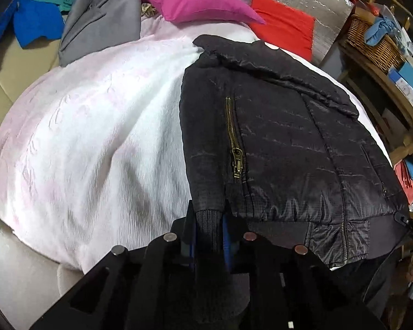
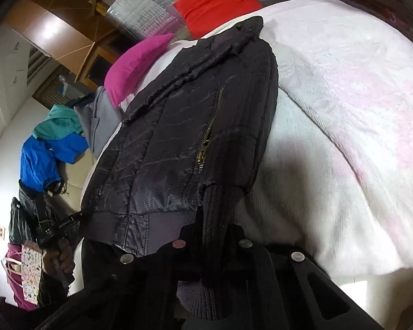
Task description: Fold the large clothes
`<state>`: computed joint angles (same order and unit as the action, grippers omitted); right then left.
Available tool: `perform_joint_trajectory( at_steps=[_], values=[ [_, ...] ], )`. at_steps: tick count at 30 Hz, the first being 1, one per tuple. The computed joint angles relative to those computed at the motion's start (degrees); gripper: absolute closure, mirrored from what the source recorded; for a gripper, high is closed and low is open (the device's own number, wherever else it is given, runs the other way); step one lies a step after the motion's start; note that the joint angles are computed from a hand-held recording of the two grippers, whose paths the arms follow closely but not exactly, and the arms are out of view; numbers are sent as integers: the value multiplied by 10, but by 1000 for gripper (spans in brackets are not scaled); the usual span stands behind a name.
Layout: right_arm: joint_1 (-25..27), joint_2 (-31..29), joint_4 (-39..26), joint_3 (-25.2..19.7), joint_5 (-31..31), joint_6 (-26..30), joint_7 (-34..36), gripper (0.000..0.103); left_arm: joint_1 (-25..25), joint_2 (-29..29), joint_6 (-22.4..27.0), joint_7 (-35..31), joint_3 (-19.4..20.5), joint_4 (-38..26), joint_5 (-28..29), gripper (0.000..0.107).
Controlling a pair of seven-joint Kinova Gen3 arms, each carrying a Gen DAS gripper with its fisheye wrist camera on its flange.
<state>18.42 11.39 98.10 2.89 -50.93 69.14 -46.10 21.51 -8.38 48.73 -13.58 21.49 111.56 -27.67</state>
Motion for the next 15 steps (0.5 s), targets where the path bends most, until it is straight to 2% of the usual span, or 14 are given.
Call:
perform_joint_trajectory(
  at_steps=[5,8,10,11,12,13,15],
  values=[
    [21,9,14,8,-20,25,22,94,-1,-10,-5,-17,-4,13,20,90],
    [22,23,7,4,-25,28,19,90,-4,12,11,-38,-11,-3,33,87],
    [14,19,10,-2,-21,10,22,87,0,32,27,-18,-4,-18,16,84],
    [9,17,11,-3,-15,1,21,79,7,44,42,-13,-3,-32,8,84],
    [2,14,11,-5,-8,-11,12,70,16,58,60,-15,-6,-45,2,80],
    [0,16,9,-4,-4,-16,6,66,24,65,72,-7,-8,-52,-10,75],
    [3,19,14,-3,-8,-29,3,43,43,84,86,20,-12,-63,-41,68]
  ],
)
